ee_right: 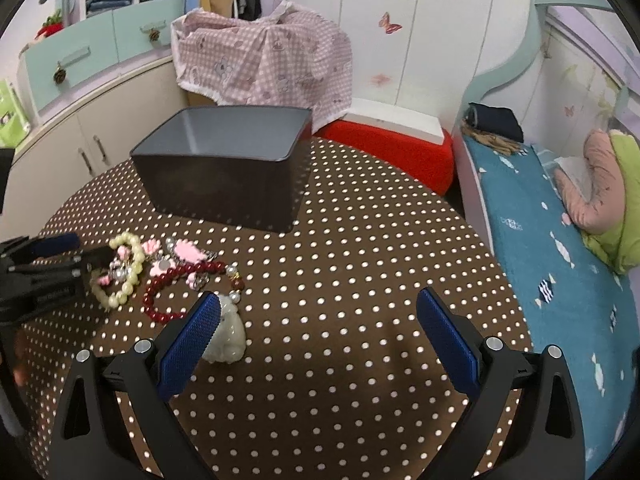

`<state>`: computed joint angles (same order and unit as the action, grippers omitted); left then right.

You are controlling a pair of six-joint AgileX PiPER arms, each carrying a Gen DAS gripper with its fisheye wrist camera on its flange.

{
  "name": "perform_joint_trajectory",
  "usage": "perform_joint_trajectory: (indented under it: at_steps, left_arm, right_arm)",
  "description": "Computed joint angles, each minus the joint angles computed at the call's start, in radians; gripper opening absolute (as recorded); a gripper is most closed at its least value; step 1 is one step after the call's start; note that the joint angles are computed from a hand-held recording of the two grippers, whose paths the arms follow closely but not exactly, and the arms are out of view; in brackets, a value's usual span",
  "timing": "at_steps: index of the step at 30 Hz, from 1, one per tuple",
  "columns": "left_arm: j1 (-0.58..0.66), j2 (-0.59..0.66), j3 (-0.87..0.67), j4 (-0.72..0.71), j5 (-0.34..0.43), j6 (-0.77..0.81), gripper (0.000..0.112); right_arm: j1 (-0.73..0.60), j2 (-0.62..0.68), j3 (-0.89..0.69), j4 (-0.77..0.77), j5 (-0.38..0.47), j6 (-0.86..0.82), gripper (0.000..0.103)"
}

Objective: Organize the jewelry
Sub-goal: 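Lower the left gripper onto the pale green bead bracelet and close, then carry green bracelet into grey box with left gripper while right carries jade pendant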

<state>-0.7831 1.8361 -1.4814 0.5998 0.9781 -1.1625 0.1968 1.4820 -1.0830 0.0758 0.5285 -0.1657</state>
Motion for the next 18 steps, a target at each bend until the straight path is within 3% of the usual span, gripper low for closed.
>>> perform_joint_trajectory:
  at_steps: [4,6,10,18]
  left_arm:
    - [-0.008,-0.004,0.013,0.024,-0.023,-0.006,0.029]
    - [-0.014,-0.004,0.013,0.030,-0.016,-0.017,0.008]
    - [-0.006,-0.071,0.112,0.025,-0.120,-0.091,0.008]
    - [-0.034,-0.186,0.188,0.056,-0.220,-0.139,0.008]
  right_arm:
    - [0.014,0.004,0.018,0.021,0.004,-0.022,0.095]
    - [0.026,-0.007,0.038,0.013,-0.003,-0.020,0.095]
    - [0.040,-0.009,0.056,0.031,-0.012,-0.041,0.095]
    - [0.082,0.027,0.036,0.005,-0.013,-0.019,0.095]
